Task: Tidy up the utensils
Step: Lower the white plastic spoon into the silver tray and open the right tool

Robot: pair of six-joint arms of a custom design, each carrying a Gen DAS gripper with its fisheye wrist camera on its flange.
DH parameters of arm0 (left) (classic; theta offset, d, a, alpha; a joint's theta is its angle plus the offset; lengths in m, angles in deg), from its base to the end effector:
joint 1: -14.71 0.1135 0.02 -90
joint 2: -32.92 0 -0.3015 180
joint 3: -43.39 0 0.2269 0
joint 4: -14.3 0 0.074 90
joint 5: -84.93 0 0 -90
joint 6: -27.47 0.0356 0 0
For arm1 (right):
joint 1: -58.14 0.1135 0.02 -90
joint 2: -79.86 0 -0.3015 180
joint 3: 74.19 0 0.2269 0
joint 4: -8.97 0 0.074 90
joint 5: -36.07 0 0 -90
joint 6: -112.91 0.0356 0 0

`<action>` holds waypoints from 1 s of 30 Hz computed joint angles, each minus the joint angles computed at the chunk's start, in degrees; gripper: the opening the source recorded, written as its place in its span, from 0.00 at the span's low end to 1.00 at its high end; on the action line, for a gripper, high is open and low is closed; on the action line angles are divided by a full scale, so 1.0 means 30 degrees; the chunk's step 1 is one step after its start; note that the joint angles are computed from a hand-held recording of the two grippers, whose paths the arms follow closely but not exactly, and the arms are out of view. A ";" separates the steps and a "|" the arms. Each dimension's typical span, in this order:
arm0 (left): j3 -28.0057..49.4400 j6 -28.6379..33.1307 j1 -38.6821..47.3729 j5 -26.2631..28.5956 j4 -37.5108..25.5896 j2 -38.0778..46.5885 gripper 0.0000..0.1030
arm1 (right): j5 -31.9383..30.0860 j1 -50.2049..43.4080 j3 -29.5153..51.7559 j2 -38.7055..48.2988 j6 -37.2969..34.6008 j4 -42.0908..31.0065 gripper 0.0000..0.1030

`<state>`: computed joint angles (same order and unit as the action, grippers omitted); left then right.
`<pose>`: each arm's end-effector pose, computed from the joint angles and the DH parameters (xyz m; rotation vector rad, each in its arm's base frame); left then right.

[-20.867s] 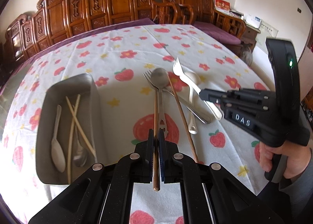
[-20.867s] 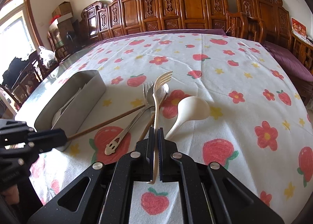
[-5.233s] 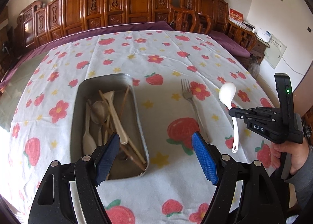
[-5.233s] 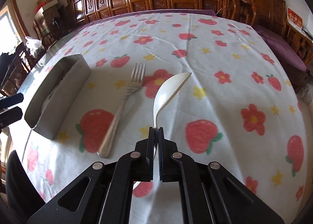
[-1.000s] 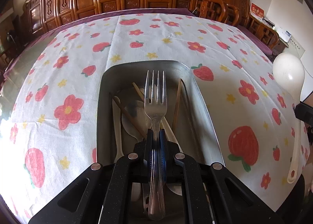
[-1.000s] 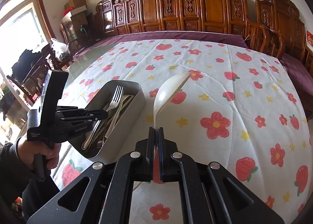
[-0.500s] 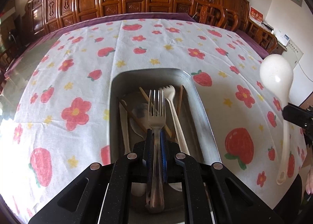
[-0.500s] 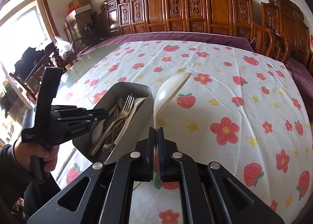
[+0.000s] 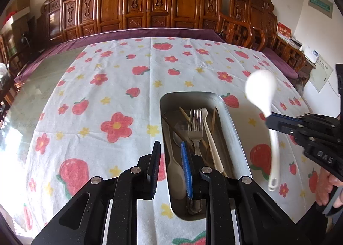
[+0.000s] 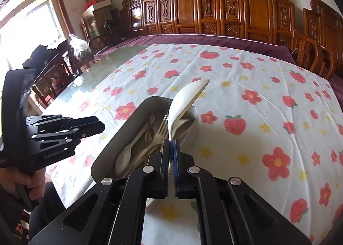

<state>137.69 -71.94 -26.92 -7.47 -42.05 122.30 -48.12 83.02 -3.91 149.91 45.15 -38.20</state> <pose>0.2335 -0.2056 0.3488 0.6753 2.4039 -0.3292 0.1999 0.0888 0.3179 -0.0073 2.4014 0.2669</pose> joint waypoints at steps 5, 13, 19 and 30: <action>-0.0192 0.0209 0.0260 -0.0133 -0.0285 -0.0667 0.23 | -0.0402 0.0319 0.0698 0.2096 0.0262 0.1092 0.05; -0.0538 0.0622 0.1109 0.0121 -0.0626 -0.1382 0.25 | -0.1038 0.0714 0.1048 0.4842 0.0882 0.2657 0.05; -0.0940 0.0814 0.1650 0.0243 -0.0665 -0.1691 0.25 | -0.1265 0.1201 0.1252 0.6290 0.1231 0.3365 0.05; -0.0943 0.0625 0.1524 0.0062 -0.0997 -0.2220 0.25 | -0.0828 0.1755 0.1277 0.5876 0.1536 0.3298 0.06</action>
